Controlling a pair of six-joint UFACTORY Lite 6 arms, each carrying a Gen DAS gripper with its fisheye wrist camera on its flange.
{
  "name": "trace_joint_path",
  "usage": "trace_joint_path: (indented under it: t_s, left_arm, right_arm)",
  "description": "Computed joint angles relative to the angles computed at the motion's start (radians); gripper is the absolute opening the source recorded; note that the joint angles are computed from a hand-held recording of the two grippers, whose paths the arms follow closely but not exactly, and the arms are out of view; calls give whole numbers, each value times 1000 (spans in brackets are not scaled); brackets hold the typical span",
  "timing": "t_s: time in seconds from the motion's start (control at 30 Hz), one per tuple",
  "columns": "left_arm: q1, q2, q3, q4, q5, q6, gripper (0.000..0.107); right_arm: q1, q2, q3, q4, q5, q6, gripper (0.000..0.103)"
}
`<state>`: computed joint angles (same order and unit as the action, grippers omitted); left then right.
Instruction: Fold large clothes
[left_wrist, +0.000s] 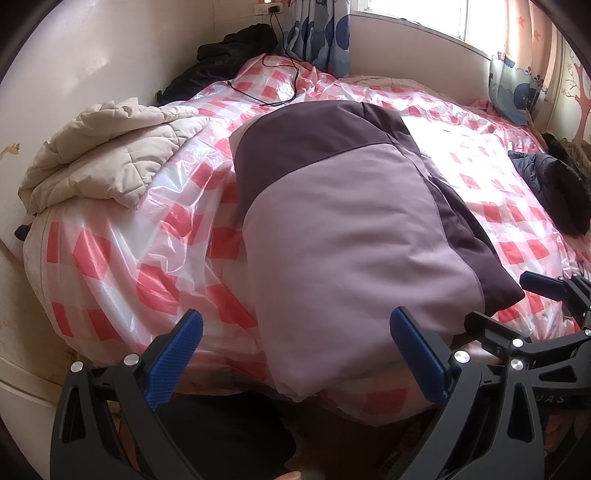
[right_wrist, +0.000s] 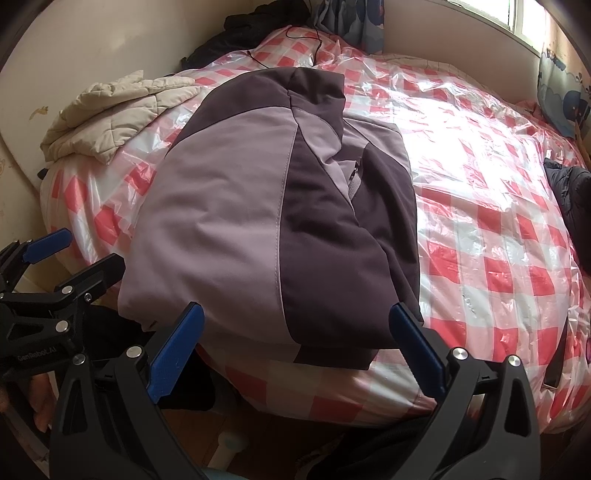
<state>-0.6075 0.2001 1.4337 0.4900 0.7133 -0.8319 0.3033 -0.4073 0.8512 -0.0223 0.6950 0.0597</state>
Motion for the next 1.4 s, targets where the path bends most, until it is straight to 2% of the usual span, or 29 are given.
trace_joint_path:
  t_s: [0.1, 0.37, 0.57, 0.77, 0.97, 1.23, 1.4]
  left_arm:
    - [-15, 12, 17, 41, 38, -36, 97]
    - [0, 9, 16, 12, 22, -7, 97]
    - [-16, 18, 21, 46, 57, -30, 97]
    - [19, -7, -5, -57, 14, 31, 97]
    - [-17, 21, 19, 43, 114, -56, 97]
    - [-22, 1, 8, 14, 104, -30, 97]
    - [4, -10, 3, -70, 66, 37, 97]
  right_arm:
    - [0, 0, -4, -1, -2, -5, 97]
    - [-16, 4, -1, 18, 2, -43, 97]
    - [-28, -12, -6, 45, 14, -65, 97]
    - [-23, -27, -9, 46, 24, -63, 97]
    - [-13, -56, -21, 41, 41, -50, 97]
    - [-24, -82, -24, 53, 55, -69, 97]
    - [-36, -89, -28, 67, 58, -83, 97]
